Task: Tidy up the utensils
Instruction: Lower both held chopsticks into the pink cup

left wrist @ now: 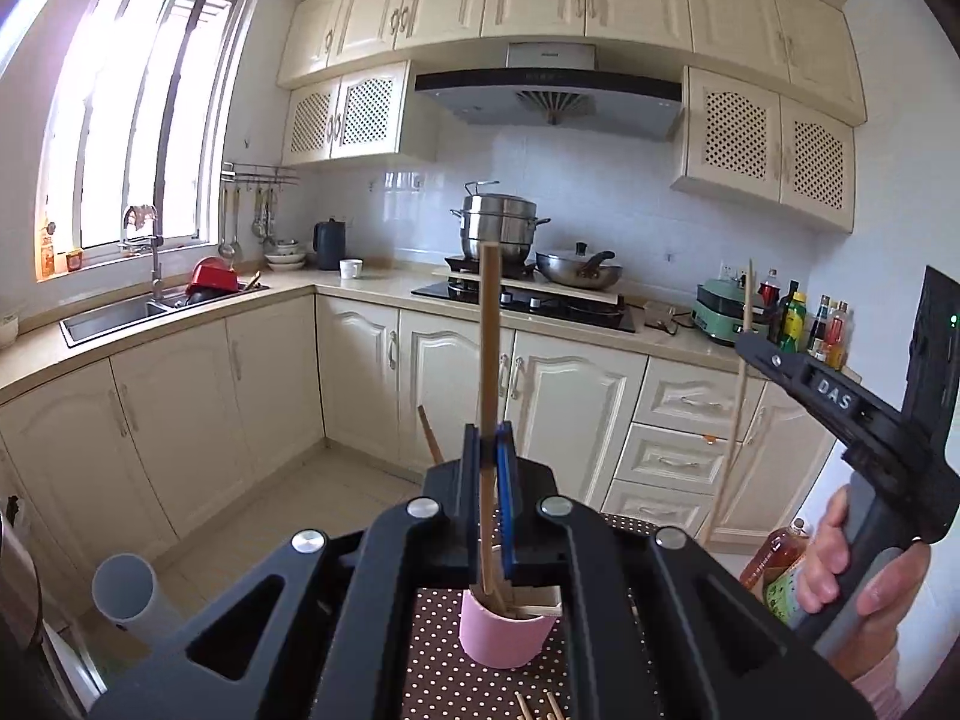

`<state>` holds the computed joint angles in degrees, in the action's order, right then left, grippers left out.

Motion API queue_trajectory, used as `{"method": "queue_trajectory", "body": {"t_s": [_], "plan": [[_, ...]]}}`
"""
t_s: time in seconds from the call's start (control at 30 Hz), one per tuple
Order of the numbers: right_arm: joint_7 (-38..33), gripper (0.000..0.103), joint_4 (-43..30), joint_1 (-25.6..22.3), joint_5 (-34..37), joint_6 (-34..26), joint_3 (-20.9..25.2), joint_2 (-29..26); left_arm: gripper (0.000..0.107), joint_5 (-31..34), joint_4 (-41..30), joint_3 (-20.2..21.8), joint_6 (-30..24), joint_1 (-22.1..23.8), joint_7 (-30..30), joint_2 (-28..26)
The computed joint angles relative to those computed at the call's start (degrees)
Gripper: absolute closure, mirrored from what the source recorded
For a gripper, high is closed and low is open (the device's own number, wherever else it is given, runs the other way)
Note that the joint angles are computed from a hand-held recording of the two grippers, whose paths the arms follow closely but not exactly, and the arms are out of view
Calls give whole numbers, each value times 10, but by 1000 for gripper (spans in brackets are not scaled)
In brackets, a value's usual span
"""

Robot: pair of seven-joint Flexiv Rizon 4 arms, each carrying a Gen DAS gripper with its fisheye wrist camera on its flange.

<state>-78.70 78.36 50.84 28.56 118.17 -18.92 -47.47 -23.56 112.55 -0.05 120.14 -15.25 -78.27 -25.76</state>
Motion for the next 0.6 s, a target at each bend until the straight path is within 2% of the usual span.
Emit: {"method": "queue_trajectory", "body": {"t_s": [0.07,0.13,0.23,0.3,0.37,0.47,0.5,0.57,0.6], "plan": [[5,98,-32,-9,-5,22,10,-23,101,-31,-17,18,-20,-20,20,-11],[-5,98,-68,-4,18,24,1,-45,101,-35,-30,16,-43,-16,23,-19],[-20,98,-121,-13,23,15,9,-78,101,6,-48,-17,-68,29,2,-33],[-17,98,-156,-35,-8,12,36,-105,101,6,-62,-5,-88,24,-1,-45],[-10,98,-178,-50,-29,4,56,-123,101,23,-74,-18,-112,44,-9,-54],[4,97,-197,-59,-49,-16,64,-145,101,40,-86,-19,-134,55,-19,-66],[4,97,-199,-55,-51,-23,55,-151,101,44,-89,-21,-140,59,-23,-70],[-11,97,-195,-28,-24,-36,7,-162,101,59,-90,-39,-144,79,-33,-77],[-7,97,-185,-25,-38,-35,2,-163,101,64,-91,-39,-141,81,-38,-81]]}}
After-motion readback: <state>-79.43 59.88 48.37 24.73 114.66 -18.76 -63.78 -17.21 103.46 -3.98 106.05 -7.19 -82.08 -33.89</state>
